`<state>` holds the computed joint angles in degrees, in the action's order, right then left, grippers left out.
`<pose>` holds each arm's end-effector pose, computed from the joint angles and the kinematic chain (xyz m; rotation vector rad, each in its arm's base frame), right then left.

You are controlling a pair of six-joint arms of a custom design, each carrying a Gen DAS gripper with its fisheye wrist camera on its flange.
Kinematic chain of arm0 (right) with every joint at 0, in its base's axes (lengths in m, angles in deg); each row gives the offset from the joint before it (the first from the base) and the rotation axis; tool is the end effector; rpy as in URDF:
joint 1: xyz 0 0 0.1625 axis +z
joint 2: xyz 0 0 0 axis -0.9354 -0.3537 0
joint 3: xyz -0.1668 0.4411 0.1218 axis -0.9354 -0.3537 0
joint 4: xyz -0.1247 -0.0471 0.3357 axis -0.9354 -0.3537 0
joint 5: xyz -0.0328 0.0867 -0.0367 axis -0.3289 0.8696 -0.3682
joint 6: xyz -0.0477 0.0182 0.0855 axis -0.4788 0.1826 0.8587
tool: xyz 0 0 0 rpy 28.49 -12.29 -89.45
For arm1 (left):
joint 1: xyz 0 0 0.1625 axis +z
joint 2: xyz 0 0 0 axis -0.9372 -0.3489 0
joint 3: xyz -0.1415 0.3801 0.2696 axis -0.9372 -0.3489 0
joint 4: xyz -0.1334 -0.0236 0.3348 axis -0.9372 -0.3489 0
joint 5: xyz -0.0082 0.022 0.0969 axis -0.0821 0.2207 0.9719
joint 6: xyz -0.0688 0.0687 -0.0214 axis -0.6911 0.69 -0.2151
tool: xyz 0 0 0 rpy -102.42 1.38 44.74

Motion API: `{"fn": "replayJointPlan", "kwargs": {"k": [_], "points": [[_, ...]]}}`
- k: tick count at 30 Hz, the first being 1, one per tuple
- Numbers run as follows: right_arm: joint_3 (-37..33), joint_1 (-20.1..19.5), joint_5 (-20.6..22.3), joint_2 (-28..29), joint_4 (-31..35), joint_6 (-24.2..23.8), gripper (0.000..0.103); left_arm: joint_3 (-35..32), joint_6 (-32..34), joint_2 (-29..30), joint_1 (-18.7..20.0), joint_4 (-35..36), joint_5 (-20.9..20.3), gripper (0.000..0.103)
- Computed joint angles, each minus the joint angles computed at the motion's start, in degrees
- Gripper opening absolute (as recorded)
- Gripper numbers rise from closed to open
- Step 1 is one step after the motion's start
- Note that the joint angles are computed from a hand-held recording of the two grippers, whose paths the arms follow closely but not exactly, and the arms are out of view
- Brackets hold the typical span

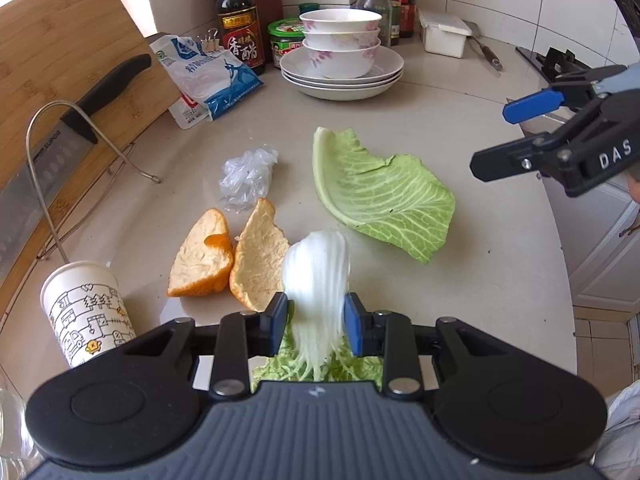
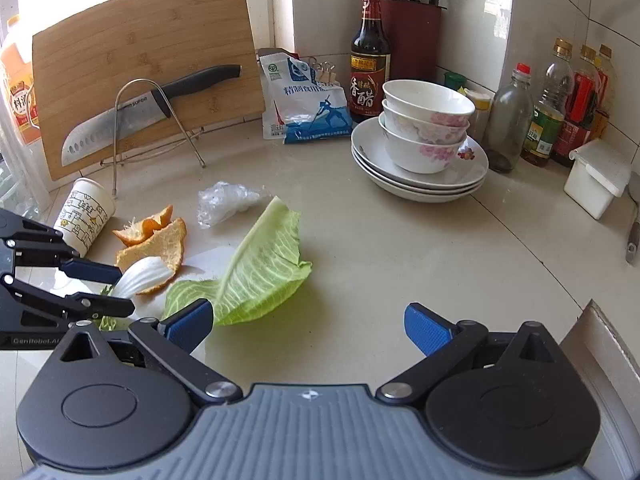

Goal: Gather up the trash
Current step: 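Move the right tool to the pale green cabbage leaf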

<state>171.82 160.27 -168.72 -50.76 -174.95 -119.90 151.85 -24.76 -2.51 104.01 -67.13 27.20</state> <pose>0.1246 -0.6259 0.4023 1.1070 -2.4286 0.5873 -0.4054 -0.5335 0.0770 0.5919 2.2570 -0.6642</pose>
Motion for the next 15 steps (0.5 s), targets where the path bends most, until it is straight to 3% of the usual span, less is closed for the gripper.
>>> {"fn": "replayJointPlan", "kwargs": {"k": [8,15], "points": [[-5.97,1.23,1.77,5.57,3.31,-2.31,0.103,2.24,-5.74,-1.3,-1.14,0.96,1.1,0.029],[-13.63,2.16,-0.45,12.71,8.94,1.89,0.101,3.21,-7.6,-1.82,-1.46,0.43,2.22,0.029]]}}
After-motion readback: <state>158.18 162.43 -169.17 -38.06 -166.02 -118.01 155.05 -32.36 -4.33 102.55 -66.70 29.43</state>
